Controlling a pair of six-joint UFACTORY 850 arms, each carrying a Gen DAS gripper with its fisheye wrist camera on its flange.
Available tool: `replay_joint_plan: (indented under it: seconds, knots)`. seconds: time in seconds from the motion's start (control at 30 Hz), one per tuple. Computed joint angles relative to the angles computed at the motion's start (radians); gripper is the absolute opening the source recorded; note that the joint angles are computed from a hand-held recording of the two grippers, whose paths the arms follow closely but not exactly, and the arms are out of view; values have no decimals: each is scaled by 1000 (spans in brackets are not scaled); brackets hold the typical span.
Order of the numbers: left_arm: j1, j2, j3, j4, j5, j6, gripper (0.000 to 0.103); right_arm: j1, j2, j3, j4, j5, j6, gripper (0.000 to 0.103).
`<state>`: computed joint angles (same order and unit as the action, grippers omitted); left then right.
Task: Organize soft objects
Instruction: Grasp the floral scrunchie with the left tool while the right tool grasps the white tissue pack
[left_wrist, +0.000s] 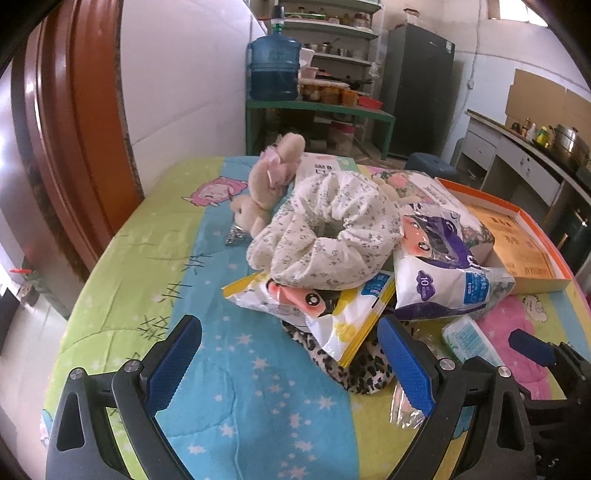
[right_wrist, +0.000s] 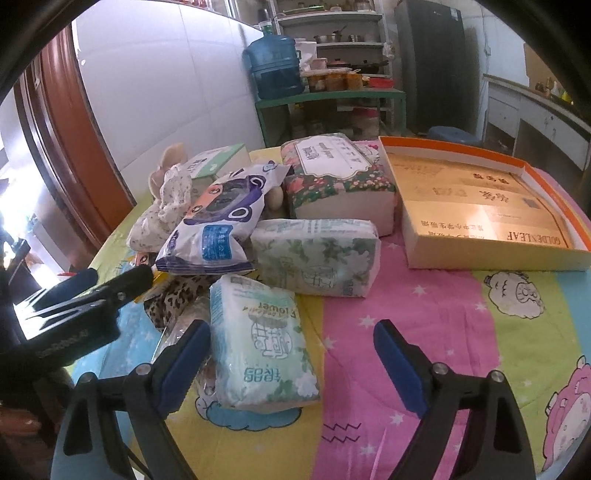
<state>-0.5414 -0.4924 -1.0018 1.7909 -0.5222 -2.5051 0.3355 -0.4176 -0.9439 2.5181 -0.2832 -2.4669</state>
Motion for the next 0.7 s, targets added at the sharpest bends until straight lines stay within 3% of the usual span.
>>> replay_joint_plan:
  seconds: [0.23,0.27,0.33,0.37,0.4,0.43,0.5,0.57,0.7]
  knots:
    - [10,-47,-39,-4,14,24,96,-2,-8,-4,-78,-22,57,91]
    - [10,-49,-38,9,17,13,91,-4,-9,-5,-104,-28,83,91]
    - [16,-53,-34,91,40,-49,69,-7,-10,-7,-151,-30,136,91]
    - [21,-57,-36,125,60,-74,47,-10,-12,-8,-179,-33,165,89]
    - [26,-61,-40,146,82,-92,34,-16,-12,-8,-222,-38,209,85]
    - [33,-66,-44,161,104,-115,34,-21,-14,-13,-281,-42,268,82]
    - [44,-65,-32,270,118,-242,32,-38,-17,-18,-408,-83,386,61]
    - [54,-61,-19,356,121,-330,32,-48,-16,-19,-490,-119,462,46]
    - [55,-46,6,431,95,-401,29,-54,-13,-17,-513,-128,478,38]
